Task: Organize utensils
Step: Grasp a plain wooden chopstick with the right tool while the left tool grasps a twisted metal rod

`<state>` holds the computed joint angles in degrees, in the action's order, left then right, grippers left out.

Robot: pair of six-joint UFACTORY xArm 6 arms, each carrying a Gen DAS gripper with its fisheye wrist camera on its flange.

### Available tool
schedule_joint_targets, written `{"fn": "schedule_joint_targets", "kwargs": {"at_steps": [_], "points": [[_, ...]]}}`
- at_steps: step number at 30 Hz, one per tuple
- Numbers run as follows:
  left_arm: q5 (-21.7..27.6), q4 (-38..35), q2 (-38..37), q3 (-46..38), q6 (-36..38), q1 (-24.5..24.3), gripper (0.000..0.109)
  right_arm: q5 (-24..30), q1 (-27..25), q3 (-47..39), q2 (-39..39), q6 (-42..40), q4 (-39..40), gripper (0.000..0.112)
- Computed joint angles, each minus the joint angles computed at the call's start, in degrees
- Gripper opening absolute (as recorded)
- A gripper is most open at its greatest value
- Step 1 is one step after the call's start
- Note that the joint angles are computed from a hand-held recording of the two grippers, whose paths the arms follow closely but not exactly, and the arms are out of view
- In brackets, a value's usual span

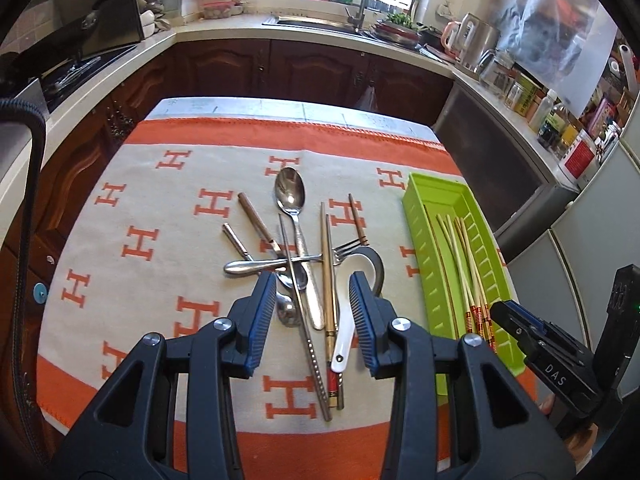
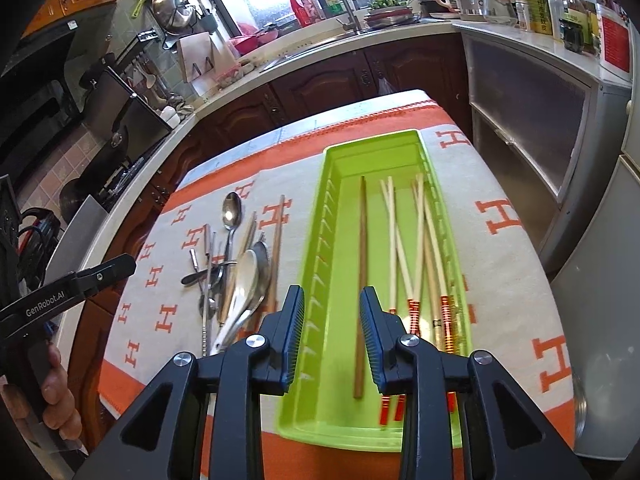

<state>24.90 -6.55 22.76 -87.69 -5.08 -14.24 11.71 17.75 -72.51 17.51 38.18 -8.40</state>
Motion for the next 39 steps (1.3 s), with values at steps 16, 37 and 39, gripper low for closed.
{"fn": "schedule_joint_targets", "kwargs": {"at_steps": [16,37,39], "points": [[0.15,-8.48,3.08,2.74,7.65,1.0,0.035,0.53,6.53,-6.95,4.5,-2.39,-0.35,0.029],[2.08,-3.83,12.55,-4.19,3.41,-0.65,0.019,4.31,7.59,-14.17,11.52,-9.08,5.06,0.029],[2.09,-3.85,12.54,-4.16,3.38,-0.63,0.014,4.38,7.55,-14.27,11.64,-9.75,5.66,0.029]]}}
